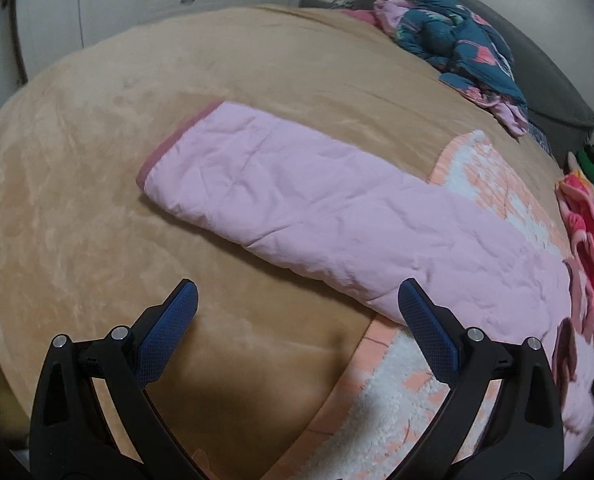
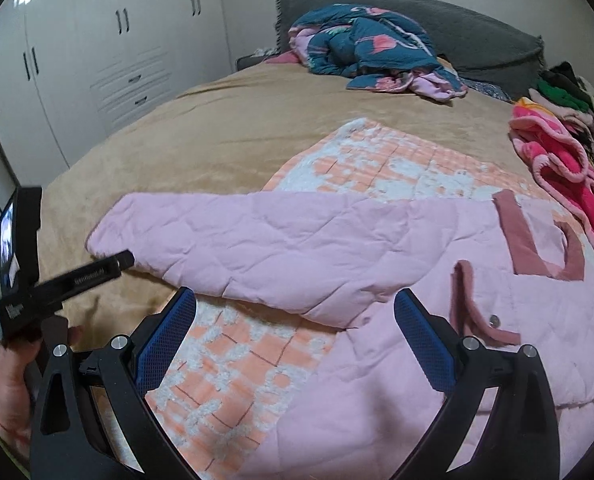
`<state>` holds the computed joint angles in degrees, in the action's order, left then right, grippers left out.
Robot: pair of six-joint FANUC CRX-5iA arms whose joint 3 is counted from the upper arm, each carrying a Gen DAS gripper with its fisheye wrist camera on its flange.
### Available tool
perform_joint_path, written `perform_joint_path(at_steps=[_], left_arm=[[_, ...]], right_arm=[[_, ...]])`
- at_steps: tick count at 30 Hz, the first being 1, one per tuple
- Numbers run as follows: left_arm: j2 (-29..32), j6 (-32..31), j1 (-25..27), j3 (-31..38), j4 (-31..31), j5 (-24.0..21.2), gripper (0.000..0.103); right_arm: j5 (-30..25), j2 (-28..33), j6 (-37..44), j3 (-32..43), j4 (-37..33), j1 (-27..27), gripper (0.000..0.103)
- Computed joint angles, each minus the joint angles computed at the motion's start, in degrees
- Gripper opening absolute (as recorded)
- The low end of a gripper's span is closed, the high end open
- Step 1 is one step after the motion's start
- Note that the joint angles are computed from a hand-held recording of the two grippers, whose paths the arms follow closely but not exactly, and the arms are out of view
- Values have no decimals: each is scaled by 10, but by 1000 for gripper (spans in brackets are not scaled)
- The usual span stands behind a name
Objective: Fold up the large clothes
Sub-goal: 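Grasp the other sleeve near its cuff with the left tool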
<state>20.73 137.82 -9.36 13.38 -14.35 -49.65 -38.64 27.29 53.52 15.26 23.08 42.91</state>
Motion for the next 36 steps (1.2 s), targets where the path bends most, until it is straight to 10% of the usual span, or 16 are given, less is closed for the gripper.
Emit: perform_joint_path(at_steps=[10,16,24,36], left_arm=[[31,-6,50,-42,125,81,94],[52,21,63,-21,96,98,93],[10,62,79,-68,90,136,23],[-24,44,24,2,4,64,13]], right_arm=[[7,-6,-4,-28,-16,-9,99],[32,-91,-83,-144,41,-36,99],[50,-198,-161,-272,96,-76,99],[68,-257,-223,-342,122,-103,99]])
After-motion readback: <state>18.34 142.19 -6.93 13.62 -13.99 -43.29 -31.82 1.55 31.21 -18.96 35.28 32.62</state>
